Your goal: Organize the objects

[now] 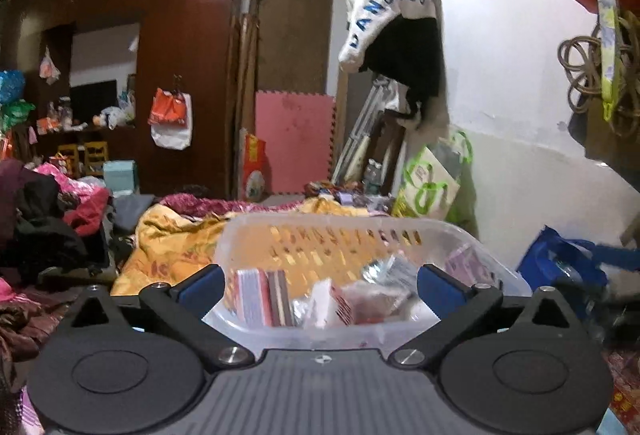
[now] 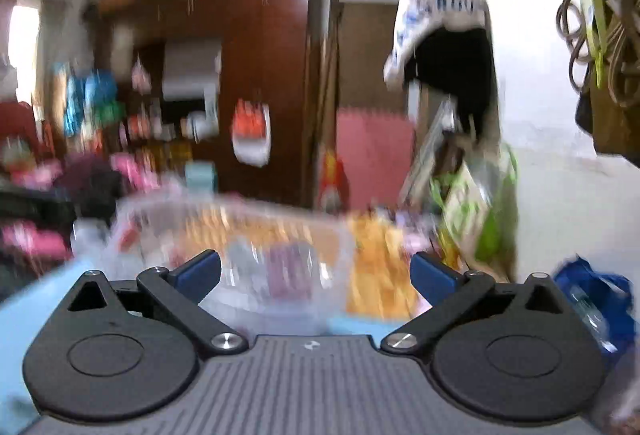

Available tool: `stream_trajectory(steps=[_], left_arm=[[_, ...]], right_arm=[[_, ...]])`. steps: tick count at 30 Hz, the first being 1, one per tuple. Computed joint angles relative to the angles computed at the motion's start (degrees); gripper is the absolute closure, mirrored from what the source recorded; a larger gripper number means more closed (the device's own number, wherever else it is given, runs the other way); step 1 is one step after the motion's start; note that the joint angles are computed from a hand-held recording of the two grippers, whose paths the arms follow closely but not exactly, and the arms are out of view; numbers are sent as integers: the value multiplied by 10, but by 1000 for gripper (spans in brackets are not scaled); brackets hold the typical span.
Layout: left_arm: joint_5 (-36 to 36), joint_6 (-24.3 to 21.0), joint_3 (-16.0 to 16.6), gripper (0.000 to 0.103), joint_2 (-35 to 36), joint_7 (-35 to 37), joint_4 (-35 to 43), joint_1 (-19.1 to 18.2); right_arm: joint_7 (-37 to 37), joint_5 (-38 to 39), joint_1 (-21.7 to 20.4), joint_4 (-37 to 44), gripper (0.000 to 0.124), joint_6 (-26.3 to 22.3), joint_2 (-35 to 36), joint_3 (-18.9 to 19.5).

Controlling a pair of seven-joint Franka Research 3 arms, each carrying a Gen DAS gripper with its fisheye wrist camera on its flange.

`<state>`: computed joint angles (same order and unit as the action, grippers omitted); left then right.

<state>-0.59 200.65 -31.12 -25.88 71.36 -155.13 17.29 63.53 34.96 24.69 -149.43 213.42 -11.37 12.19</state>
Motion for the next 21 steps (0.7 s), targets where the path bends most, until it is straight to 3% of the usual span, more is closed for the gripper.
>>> stream_trajectory(steps=[1, 3, 7, 10, 16, 21], left_arm=[[4, -14, 7, 0, -3, -1, 1, -8], [20, -29, 22, 0, -6, -3, 2, -23], [54, -47, 59, 0, -5, -19, 3, -58], [62, -53, 40, 0, -11, -34, 3, -41], [89, -63, 33, 0, -8, -53, 6, -35], [104, -72, 5, 0, -16, -71, 7, -8]], right_arm=[[-34, 29, -9, 3, 21, -44, -15, 11], [-20, 8, -5, 1, 21, -78, -27, -3], [120, -141, 51, -14, 21, -86, -33, -102], [169, -189, 53, -25, 21, -88, -37, -124], [198, -215, 10, -25, 21, -91, -37, -96], [256, -283, 23, -32, 21, -91, -41, -133]])
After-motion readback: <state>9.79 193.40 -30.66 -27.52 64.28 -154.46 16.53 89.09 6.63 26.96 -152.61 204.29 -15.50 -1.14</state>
